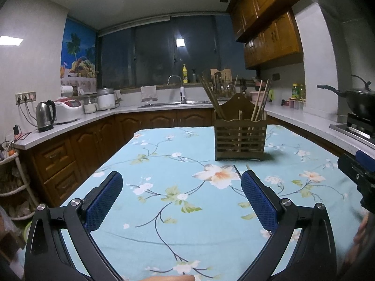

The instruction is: Organize utensils

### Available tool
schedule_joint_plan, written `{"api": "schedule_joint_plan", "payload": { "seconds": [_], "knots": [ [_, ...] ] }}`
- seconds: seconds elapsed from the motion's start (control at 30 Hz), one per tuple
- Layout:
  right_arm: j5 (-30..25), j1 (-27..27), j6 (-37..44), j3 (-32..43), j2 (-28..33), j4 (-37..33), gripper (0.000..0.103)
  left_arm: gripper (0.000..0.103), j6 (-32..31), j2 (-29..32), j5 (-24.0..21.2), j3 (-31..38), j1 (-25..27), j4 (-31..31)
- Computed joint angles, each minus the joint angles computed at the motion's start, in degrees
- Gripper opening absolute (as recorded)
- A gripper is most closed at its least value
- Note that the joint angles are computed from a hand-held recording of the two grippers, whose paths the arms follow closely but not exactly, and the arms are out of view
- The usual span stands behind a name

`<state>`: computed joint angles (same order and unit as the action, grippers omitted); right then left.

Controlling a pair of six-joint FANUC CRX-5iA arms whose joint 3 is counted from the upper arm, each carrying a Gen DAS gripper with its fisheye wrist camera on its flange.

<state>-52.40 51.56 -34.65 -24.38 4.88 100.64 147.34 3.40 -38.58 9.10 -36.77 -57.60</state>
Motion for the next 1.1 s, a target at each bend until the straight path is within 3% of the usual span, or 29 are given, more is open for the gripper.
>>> {"api": "schedule_joint_plan", "payload": {
  "seconds": [1.1],
  "knots": [
    [-0.68, 1.1, -0.05, 1.06, 1.16, -0.53, 0.103, 0.103, -1.34, 0.14, 0.57, 0.27, 0.2, 1.27]
  ]
}}
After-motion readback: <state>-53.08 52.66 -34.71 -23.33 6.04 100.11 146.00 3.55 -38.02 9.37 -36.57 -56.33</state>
